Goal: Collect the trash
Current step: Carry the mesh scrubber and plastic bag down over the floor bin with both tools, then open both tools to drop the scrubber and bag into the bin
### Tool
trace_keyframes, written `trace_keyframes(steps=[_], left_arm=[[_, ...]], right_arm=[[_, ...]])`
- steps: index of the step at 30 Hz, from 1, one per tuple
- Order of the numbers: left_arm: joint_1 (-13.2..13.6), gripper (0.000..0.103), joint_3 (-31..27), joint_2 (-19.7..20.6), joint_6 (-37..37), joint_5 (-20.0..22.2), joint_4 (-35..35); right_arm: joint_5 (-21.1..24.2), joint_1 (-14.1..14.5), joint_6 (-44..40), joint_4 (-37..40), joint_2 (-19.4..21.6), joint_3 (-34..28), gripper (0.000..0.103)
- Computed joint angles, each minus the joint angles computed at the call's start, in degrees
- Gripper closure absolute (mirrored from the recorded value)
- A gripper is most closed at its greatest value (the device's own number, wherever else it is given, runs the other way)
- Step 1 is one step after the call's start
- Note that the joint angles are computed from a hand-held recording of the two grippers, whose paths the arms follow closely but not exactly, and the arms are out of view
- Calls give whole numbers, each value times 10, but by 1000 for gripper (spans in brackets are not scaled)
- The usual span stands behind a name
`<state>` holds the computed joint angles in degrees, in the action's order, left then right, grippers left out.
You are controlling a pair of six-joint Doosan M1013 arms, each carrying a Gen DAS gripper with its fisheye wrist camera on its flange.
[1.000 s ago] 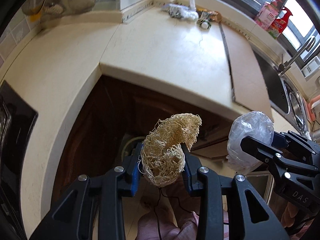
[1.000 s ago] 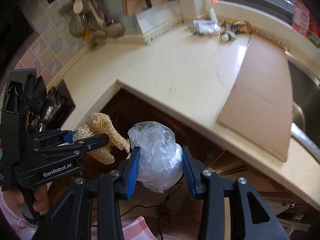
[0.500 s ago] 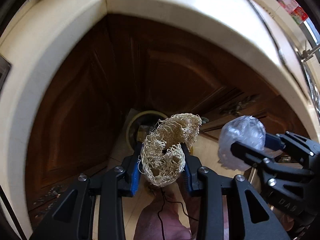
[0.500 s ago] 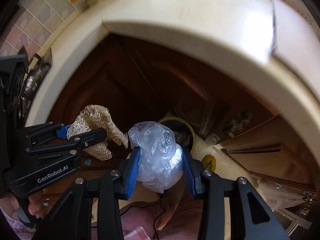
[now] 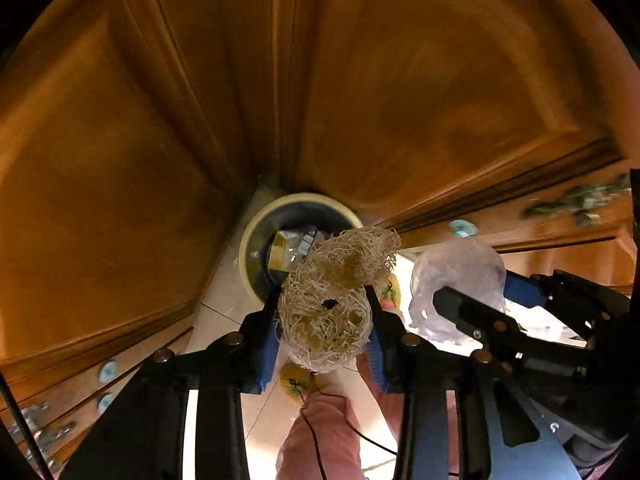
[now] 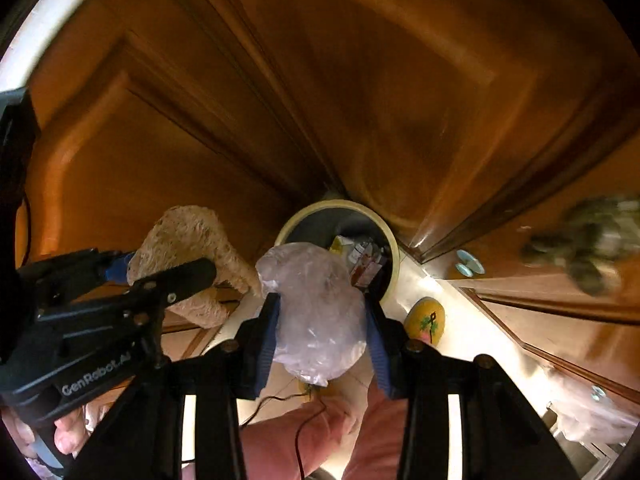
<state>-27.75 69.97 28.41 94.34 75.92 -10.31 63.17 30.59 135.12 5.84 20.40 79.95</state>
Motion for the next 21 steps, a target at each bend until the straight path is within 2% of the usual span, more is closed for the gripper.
trace_keyframes(steps=[2, 5, 7, 10, 15, 21], left_arm=[[2, 67, 10, 7, 2, -9, 3], [-2, 58, 21, 17, -1, -24, 7], [-2, 41, 21, 24, -2, -30, 17], [-3, 24, 19, 35, -3, -35, 34], [-1, 14, 19, 40, 8, -35, 33], [0, 13, 14, 44, 32, -33, 47]], right_arm=[[-14, -3, -5, 5, 11, 8, 60], [-33, -8, -14, 14, 24, 20, 59], [-42, -10, -17, 17, 33, 26, 59], [-50, -17, -23, 35, 40, 39, 56], [-66, -23, -31, 54, 46, 48, 51], [-59, -19, -29, 41, 49, 40, 49]])
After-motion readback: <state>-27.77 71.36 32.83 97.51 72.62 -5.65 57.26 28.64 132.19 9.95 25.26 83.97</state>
